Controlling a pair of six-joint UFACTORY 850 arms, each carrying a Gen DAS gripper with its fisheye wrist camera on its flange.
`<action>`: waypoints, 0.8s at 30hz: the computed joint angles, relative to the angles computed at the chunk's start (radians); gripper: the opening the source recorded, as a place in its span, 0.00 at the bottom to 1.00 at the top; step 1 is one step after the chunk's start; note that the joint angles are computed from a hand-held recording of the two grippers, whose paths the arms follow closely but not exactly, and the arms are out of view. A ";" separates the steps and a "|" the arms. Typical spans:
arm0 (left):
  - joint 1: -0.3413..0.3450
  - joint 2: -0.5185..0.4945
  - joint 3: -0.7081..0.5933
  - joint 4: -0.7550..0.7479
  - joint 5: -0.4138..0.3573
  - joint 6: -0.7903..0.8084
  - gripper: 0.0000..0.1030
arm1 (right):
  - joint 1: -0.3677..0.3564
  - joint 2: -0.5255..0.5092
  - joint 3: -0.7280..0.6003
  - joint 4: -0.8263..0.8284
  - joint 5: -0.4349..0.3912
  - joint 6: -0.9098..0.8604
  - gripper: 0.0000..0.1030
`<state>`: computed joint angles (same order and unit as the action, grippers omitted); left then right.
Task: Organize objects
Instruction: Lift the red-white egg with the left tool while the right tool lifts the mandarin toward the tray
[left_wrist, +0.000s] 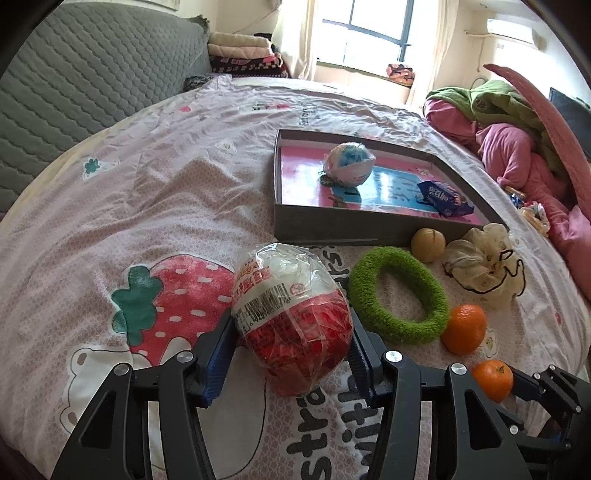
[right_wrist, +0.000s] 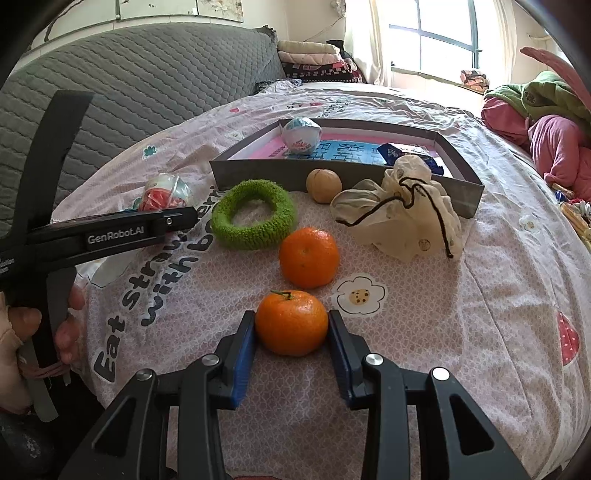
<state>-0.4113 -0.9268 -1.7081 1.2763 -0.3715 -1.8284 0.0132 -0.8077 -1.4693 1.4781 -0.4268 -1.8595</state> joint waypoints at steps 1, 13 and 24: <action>-0.002 0.005 0.005 0.014 -0.002 -0.012 0.55 | -0.002 0.002 0.002 0.009 -0.002 -0.007 0.37; -0.036 0.047 0.046 0.122 -0.005 -0.079 0.55 | -0.014 0.030 0.024 0.111 -0.004 -0.094 0.37; -0.067 0.059 0.055 0.146 -0.025 -0.069 0.55 | -0.026 0.051 0.034 0.209 -0.004 -0.170 0.37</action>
<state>-0.4784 -0.8678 -1.6536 1.4223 -0.3965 -1.8978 -0.0132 -0.7567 -1.4353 1.6870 -0.4311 -2.0295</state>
